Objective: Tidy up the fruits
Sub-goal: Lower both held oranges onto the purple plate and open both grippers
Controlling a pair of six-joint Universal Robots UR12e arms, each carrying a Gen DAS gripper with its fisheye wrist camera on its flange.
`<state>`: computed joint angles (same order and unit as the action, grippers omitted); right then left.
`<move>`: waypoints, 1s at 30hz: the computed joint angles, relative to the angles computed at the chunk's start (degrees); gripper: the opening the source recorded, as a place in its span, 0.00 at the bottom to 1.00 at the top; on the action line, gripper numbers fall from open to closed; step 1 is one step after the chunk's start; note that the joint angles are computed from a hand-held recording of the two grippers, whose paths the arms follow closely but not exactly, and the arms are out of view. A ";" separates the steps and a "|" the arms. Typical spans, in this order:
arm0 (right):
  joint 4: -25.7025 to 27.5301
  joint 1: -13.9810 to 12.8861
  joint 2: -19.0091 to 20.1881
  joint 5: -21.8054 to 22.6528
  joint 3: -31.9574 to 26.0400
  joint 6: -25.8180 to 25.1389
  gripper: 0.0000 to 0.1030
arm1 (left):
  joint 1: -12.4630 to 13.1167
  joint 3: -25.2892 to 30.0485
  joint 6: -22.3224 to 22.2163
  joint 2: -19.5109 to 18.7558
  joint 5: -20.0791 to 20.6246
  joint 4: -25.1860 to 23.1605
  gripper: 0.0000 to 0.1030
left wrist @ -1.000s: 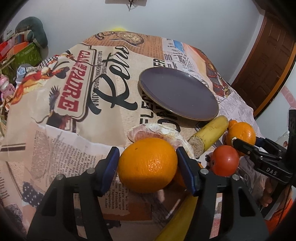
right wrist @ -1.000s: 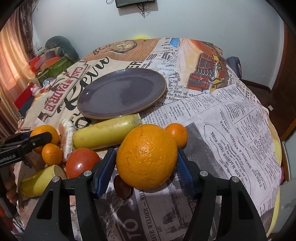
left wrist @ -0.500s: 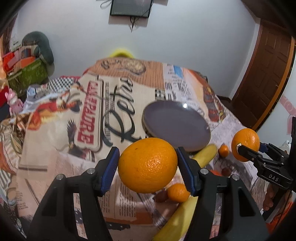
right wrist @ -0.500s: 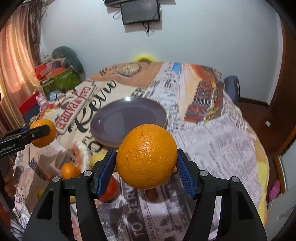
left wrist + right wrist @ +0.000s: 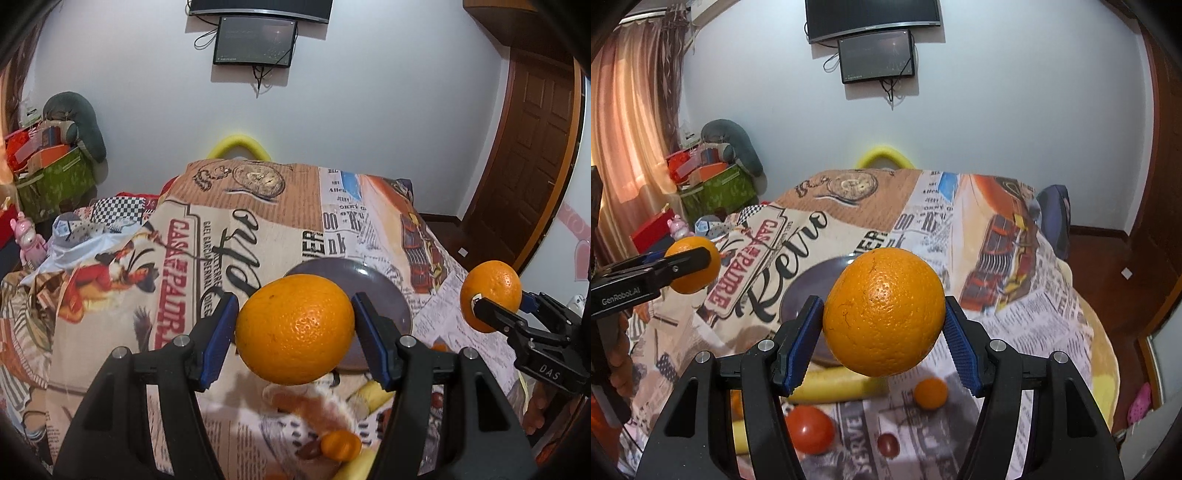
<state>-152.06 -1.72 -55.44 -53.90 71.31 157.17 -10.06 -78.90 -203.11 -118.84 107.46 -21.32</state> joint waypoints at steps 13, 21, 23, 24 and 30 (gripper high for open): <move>3.33 2.01 5.33 -3.24 -7.60 -0.99 0.59 | 0.95 7.35 1.62 -5.40 -2.82 -5.56 0.61; 7.80 3.08 8.36 -4.89 -12.28 -3.06 0.59 | 1.61 11.81 2.67 -8.67 -3.69 -9.56 0.61; 9.09 3.27 9.18 -5.23 -13.54 -3.71 0.59 | 1.80 12.89 2.94 -9.46 -3.76 -10.49 0.61; 9.65 3.38 9.54 -5.49 -14.14 -3.88 0.59 | 1.88 13.38 2.94 -9.80 -3.85 -10.91 0.61; 14.20 4.04 11.82 -7.53 -17.88 -5.45 0.59 | 2.67 15.93 2.73 -11.71 -6.18 -13.66 0.61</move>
